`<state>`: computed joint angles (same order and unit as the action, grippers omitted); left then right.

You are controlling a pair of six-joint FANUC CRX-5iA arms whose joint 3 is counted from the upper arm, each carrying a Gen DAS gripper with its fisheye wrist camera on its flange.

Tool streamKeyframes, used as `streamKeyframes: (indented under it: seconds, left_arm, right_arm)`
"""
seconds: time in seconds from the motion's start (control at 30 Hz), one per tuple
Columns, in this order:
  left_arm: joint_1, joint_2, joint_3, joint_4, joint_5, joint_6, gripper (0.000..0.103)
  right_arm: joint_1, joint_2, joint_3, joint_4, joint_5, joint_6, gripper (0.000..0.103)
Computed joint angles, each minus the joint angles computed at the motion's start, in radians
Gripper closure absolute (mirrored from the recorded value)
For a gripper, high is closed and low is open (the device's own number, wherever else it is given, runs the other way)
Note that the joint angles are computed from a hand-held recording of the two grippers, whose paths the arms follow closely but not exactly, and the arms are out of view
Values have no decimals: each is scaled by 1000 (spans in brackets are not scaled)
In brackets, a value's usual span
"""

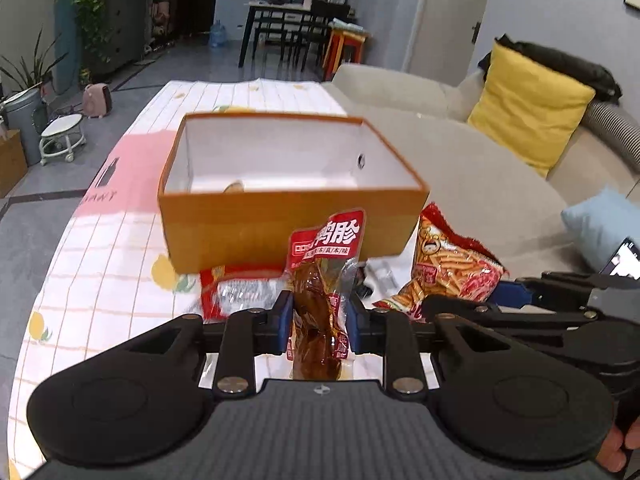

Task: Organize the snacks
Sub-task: 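Carry the meat snack and chip bag over the orange box and lower them in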

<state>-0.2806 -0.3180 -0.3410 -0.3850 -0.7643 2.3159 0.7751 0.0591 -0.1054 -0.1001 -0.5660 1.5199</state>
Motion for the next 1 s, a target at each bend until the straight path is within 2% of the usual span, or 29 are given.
streamKeyframes:
  seconds: [0.1, 0.2, 0.27, 0.53, 0.7, 0.83, 1.0]
  left_arm:
    - [54, -17, -11, 75, 51, -76, 76]
    - [84, -10, 8, 102, 75, -114, 78]
    - [95, 2, 28, 104, 89, -129, 88]
    - [169, 71, 86, 210, 164, -292, 89]
    - [204, 110, 138, 226, 164, -346, 89]
    - [234, 160, 193, 242, 152, -411, 89]
    - [286, 238, 235, 371, 130, -576, 89]
  right_arm:
    - [-10, 10, 31, -8, -11, -1, 64]
    - [-21, 31, 79, -38, -26, 33, 64]
    - [-19, 50, 112, -39, -33, 49, 64]
    - [-37, 162, 298, -120, -101, 140, 65]
    - [-58, 252, 441, -147, -148, 167, 65]
    - [-61, 312, 522, -117, -161, 159, 65]
    - [-78, 427, 680, -128, -251, 162, 65]
